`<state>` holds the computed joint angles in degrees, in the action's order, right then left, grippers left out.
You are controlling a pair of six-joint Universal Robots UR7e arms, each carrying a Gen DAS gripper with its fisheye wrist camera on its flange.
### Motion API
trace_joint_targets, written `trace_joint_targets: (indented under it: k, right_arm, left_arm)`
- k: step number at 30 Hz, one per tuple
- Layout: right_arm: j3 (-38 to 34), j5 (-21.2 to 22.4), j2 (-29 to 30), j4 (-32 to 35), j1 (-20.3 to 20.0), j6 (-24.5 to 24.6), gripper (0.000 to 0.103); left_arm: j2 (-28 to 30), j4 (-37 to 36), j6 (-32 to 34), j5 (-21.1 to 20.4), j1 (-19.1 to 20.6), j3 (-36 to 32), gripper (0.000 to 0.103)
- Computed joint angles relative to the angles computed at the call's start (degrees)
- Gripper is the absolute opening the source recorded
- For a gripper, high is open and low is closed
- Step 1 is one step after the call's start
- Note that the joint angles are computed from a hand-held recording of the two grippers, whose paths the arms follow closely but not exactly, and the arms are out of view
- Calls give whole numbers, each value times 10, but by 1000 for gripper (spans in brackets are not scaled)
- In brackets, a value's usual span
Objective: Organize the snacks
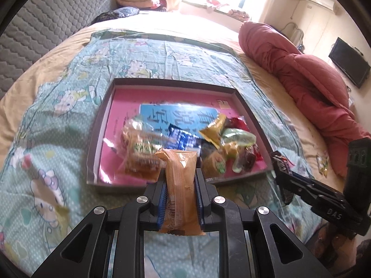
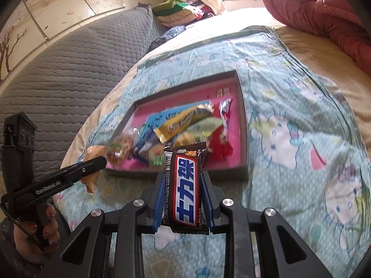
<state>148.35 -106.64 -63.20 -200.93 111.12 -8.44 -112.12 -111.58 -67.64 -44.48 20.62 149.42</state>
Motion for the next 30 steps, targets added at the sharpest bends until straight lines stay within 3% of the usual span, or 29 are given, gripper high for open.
trace_joint_targets:
  k: [13,30]
  right_arm:
    - [-39,23,18,-4,-27,-31,29]
    - [-83,3,59,4,-39,-48,30]
  left_arm:
    - [97,-128,90,21,70,-14,22]
    - [142,-187,130,20,97,-17,22]
